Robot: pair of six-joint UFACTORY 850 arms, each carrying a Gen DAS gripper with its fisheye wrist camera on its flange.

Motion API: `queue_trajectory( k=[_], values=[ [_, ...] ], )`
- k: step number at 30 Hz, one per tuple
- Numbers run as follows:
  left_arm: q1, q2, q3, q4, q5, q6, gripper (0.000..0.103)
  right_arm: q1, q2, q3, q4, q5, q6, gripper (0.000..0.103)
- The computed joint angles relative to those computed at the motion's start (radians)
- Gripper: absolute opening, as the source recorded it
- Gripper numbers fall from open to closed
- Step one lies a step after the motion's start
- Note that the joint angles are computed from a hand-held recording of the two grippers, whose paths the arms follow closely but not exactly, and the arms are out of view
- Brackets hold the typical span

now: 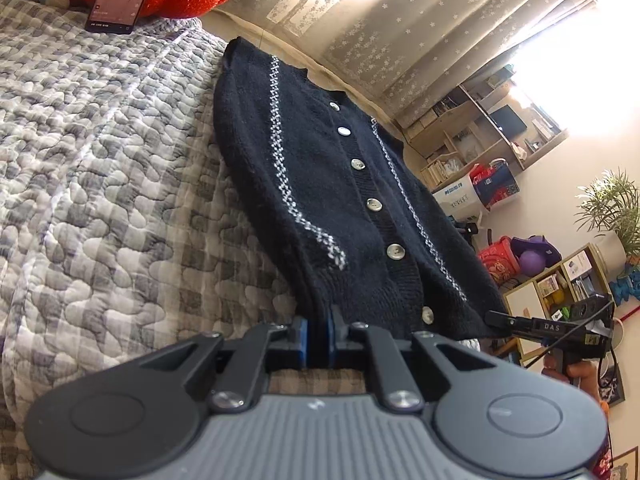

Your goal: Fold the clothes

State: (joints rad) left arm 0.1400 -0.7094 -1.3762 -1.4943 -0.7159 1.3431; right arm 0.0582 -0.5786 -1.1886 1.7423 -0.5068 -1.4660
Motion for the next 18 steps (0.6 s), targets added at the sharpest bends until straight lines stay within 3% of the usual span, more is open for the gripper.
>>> queue_trajectory(
  k=[3,9,13,15,18],
  values=[
    [-0.003,0.002,-0.001,0.058,0.007,-0.026,0.009,0.005,0.001,-0.008,-0.094,0.024,0.081,0.012],
    [-0.05,-0.042,-0.046,0.211,0.123,-0.1,0.01,0.025,-0.068,-0.093,-0.434,0.077,0.414,0.017],
    [-0.065,-0.032,-0.041,0.219,0.172,-0.059,0.015,0.03,-0.053,-0.075,-0.401,0.09,0.32,0.02],
    [-0.068,-0.003,-0.006,0.17,0.201,0.031,0.035,0.036,-0.024,-0.04,-0.335,0.12,0.216,0.025],
    [-0.075,0.046,0.054,0.039,0.238,0.232,0.041,0.056,0.028,0.023,-0.185,0.194,-0.007,0.032]
  ],
)
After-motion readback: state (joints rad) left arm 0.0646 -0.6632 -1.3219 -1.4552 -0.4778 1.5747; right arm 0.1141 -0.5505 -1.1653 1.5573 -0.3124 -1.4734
